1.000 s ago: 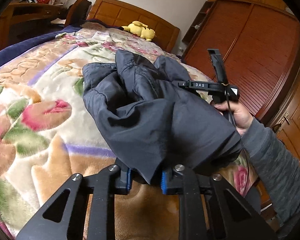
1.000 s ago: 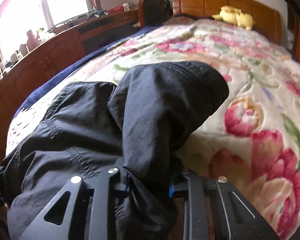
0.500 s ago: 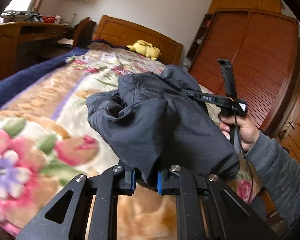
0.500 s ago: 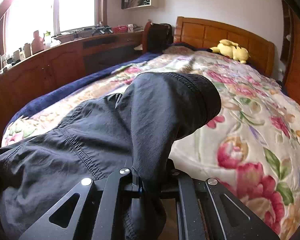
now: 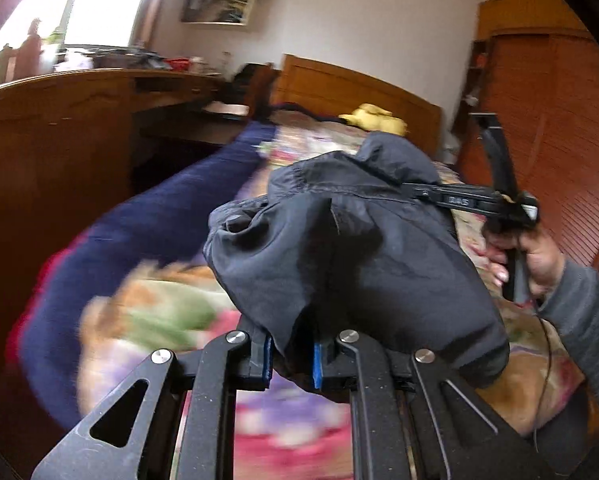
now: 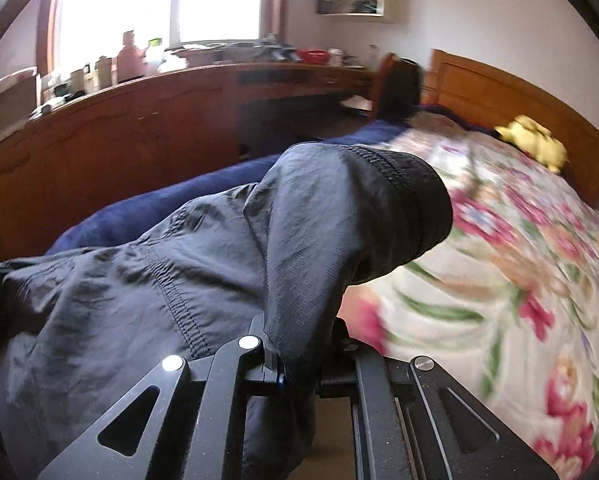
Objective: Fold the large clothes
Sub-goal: 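Carry the jacket with both grippers toward the bed edge by the desk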
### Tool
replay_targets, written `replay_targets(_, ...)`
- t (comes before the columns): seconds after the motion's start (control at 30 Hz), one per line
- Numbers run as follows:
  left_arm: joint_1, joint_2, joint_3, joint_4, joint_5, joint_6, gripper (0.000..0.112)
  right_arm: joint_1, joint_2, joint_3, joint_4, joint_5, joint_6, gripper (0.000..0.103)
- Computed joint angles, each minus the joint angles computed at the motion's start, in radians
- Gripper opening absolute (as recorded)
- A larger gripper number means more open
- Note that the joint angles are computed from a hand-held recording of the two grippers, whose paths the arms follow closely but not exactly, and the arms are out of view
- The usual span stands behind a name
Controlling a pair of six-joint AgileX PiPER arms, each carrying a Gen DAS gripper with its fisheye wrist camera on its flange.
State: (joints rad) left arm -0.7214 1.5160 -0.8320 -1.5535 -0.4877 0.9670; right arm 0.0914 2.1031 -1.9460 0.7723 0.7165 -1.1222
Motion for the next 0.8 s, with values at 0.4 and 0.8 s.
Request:
replay_targets(0.4, 0.200, -0.183, 0.233, -0.044, -0.041, 0.071, 0.014, 0.222, 0.183, -0.290, -0.135, 0.019, 0.213, 0.009)
replay_targets(0.8, 0.072, -0.174, 0.205, -0.189, -0.237, 0.183, 0.048, 0.103, 0.172, -0.169, -0.092, -0.069, 0.071, 0.070)
